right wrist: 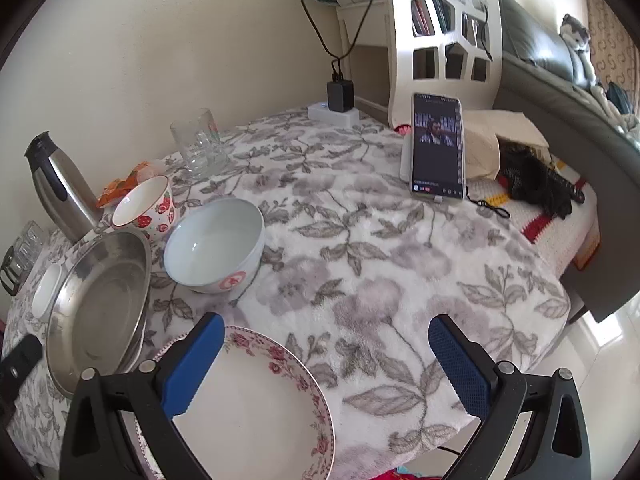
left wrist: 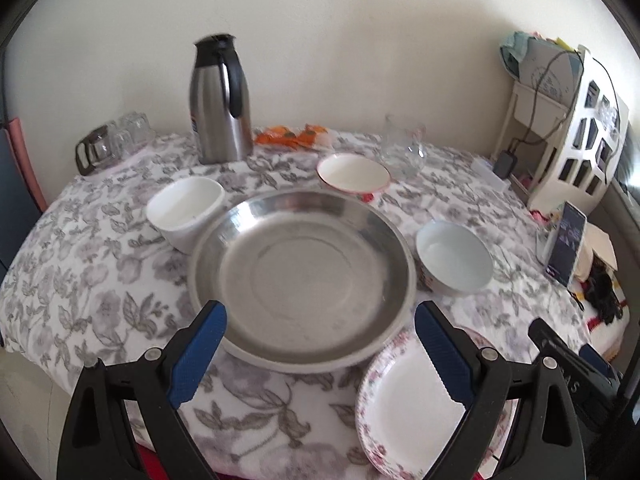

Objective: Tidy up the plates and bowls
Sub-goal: 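Close both grippers on the rim of the pink-rose plate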

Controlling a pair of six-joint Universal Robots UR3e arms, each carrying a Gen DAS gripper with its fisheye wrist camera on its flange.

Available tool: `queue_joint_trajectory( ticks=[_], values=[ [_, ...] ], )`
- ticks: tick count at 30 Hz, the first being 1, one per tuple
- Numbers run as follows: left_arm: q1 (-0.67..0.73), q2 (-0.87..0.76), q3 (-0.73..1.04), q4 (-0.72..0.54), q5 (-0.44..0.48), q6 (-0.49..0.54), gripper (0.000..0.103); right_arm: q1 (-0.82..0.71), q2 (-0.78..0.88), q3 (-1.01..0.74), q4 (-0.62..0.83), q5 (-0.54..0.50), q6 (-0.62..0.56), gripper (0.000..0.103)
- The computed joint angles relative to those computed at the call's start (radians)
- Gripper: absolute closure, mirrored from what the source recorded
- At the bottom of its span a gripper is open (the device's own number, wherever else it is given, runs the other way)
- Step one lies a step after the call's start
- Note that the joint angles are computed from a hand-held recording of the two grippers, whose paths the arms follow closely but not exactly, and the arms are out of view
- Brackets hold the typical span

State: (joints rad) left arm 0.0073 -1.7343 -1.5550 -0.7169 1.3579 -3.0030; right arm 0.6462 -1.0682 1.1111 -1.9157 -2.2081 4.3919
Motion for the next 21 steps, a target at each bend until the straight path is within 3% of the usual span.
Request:
queue_joint_trajectory(
  ticks=[4,8,12,16,21],
  values=[
    [-0.035,-0.017,0.019,-0.099,0.016,0.020,0.008,-0.037,-0.051,0.141,-0.173,0.105,-0.065,0.007],
    [-0.065,-0.047,0.049,-0.198,0.030,0.027,0.008,-0.053,-0.037,0.158,-0.212,0.185,-0.109,0.016],
    [-0.059,-0.091,0.093,-0.304,-0.001,0.022,0.008,-0.083,-0.035,0.195,-0.237,0.285,-0.123,0.020],
    [-0.062,-0.148,0.147,-0.390,-0.003,0.005,0.008,-0.122,-0.056,0.275,-0.286,0.383,-0.108,0.036],
    [-0.079,-0.195,0.177,-0.423,0.005,-0.008,0.008,-0.134,-0.060,0.309,-0.323,0.421,-0.113,0.049]
  ],
)
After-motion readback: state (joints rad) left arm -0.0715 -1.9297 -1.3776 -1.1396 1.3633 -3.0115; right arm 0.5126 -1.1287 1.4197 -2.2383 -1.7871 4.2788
